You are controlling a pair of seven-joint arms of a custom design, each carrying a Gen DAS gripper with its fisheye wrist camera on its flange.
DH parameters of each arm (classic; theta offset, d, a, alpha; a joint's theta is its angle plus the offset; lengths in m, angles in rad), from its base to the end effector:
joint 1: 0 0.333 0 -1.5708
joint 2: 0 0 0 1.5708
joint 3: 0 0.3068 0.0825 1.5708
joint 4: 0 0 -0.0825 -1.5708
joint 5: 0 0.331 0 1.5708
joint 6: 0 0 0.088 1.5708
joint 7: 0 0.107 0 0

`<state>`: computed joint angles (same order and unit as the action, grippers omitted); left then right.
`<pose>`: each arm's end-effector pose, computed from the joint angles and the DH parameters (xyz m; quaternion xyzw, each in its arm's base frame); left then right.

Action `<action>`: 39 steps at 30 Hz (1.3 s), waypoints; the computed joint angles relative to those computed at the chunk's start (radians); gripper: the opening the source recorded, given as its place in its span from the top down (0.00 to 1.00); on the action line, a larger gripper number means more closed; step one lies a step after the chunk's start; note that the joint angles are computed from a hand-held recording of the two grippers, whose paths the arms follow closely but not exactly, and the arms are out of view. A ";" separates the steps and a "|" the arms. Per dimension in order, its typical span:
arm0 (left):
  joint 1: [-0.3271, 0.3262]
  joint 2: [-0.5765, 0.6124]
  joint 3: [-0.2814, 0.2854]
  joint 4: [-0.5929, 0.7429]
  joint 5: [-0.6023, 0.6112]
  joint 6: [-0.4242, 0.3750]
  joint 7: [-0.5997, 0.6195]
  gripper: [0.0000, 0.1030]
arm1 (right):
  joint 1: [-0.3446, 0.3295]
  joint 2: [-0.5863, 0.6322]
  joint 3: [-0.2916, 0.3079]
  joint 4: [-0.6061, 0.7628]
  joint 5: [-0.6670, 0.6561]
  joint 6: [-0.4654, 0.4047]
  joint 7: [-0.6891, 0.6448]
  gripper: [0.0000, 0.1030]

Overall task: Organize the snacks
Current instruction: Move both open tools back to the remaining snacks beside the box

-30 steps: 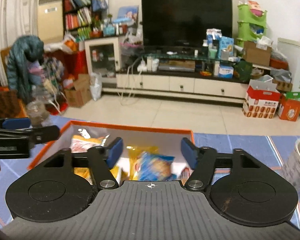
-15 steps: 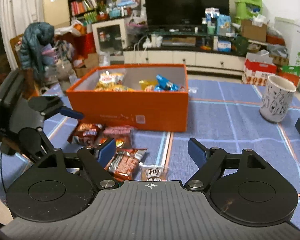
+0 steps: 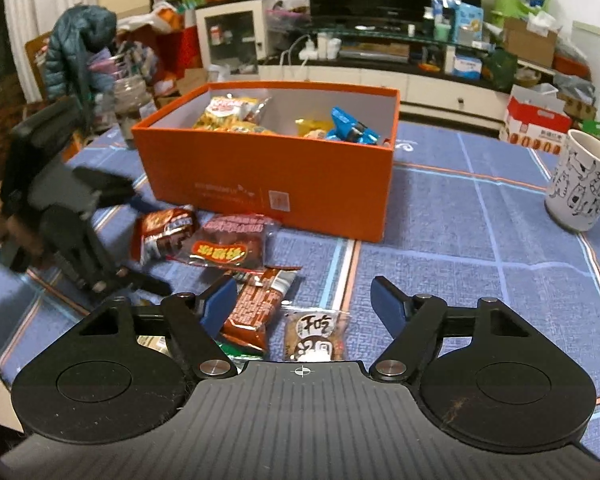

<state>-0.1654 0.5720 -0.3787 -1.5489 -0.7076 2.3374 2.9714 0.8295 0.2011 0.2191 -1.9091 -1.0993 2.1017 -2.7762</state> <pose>0.5920 -0.3146 0.3844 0.0731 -0.9214 0.3806 0.0294 0.3262 0.4679 0.4332 -0.5373 0.7247 -0.3259 0.2826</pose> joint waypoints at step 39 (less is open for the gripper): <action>-0.021 -0.203 -0.146 -0.408 -0.170 0.776 -0.158 0.01 | -0.002 0.077 -0.041 -0.020 0.044 0.083 -0.053 0.62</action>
<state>-0.1867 0.3690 -0.5250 -1.9573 -0.8772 3.1136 2.8135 0.8271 0.2785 0.1785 -1.9293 -1.0552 2.1844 -2.8288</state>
